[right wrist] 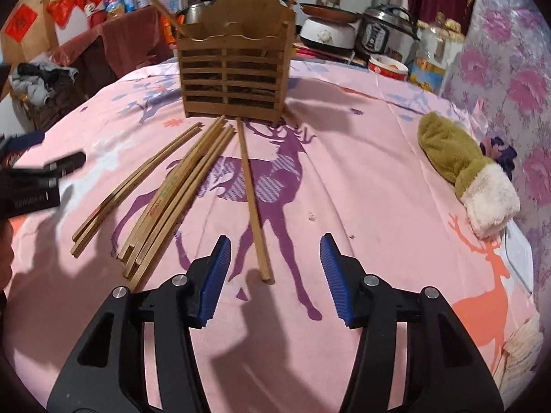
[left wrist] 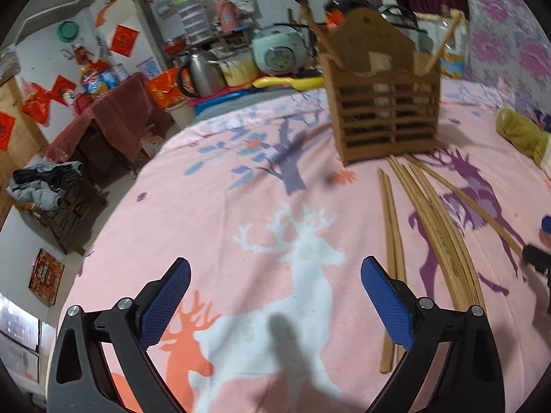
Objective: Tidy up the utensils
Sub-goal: 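Withdraw both tools from the holder back over the chopstick pile, then grasp one chopstick with the left tool while the right tool grasps another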
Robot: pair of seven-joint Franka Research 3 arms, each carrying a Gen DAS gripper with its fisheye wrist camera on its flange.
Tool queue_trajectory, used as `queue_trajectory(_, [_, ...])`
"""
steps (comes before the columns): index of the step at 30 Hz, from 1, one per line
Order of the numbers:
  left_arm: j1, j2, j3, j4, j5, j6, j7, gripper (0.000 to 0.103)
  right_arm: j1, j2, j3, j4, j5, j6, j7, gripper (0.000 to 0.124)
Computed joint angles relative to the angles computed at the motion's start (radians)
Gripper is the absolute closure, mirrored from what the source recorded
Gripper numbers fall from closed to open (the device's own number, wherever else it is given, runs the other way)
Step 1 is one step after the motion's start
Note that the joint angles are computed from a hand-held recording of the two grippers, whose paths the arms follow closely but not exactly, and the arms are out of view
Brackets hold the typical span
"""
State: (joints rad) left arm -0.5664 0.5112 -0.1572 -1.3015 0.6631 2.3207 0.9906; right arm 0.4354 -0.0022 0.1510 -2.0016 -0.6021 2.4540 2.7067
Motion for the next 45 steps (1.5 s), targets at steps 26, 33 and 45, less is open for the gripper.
queue_trajectory(26, [0.071,0.108,-0.070,0.133,-0.389,-0.098,0.266,0.006,-0.027,-0.008,-0.008,-0.038,0.149,0.087,-0.045,0.063])
queue_trajectory(33, [0.055,0.147,-0.038,0.198,-0.365,-0.136,0.220,0.005,-0.027,-0.010,-0.008,-0.042,0.150,0.091,-0.038,0.062])
queue_trajectory(45, [0.095,0.124,-0.084,0.162,-0.428,-0.090,0.260,0.005,-0.033,-0.017,-0.005,-0.049,0.150,0.099,-0.037,0.062])
